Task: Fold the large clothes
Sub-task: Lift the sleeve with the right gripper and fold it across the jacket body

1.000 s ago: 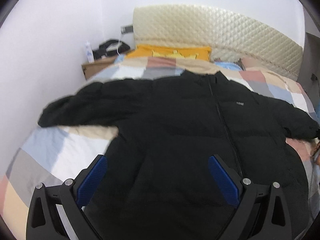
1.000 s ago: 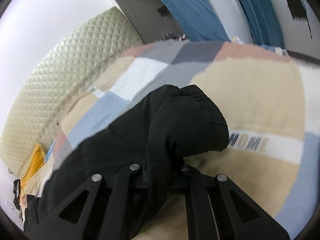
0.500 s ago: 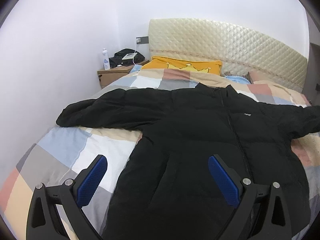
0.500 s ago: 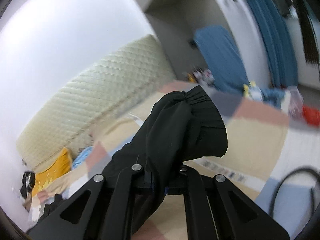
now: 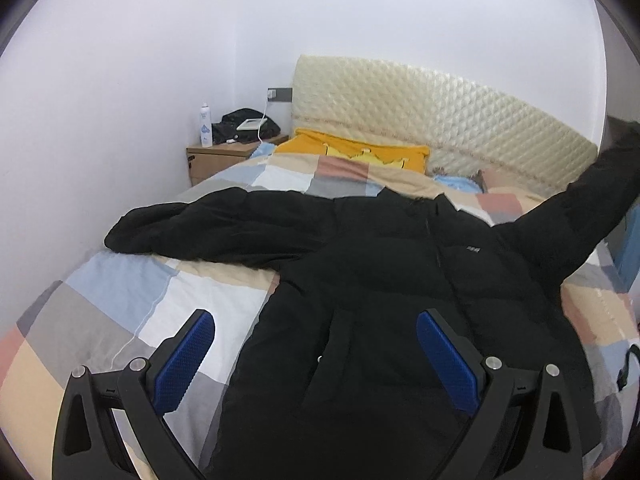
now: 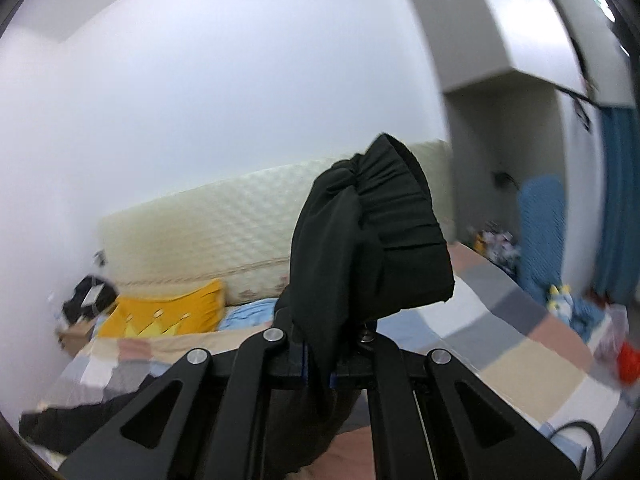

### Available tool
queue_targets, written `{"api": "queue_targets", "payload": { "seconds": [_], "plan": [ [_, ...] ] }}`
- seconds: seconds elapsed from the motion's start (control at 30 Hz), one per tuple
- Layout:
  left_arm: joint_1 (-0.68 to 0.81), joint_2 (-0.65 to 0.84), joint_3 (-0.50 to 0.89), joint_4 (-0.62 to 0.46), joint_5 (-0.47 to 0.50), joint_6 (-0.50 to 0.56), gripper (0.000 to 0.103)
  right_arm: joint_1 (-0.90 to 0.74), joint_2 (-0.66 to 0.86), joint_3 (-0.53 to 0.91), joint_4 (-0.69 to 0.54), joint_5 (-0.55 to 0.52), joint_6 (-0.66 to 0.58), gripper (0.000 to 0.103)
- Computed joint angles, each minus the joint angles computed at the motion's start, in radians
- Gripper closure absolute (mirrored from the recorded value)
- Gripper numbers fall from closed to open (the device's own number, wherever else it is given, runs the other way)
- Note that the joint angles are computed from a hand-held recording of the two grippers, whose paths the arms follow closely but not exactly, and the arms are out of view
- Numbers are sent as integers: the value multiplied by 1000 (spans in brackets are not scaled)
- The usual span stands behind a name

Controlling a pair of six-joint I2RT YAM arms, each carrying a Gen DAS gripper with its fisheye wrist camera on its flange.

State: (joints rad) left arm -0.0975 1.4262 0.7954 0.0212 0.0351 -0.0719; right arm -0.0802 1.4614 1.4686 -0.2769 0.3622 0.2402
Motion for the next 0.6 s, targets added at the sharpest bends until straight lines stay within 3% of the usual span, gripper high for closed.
{"api": "queue_targets", "payload": {
  "seconds": [0.3, 0.4, 0.6],
  "plan": [
    [36, -88, -78, 42, 75, 15, 1, 398, 315, 315, -31, 226, -92, 95],
    [64, -85, -78, 41, 105, 11, 1, 473, 400, 352, 1, 213, -113, 93],
    [110, -68, -76, 64, 137, 13, 1, 593, 694, 616, -72, 111, -110, 93]
  ]
}}
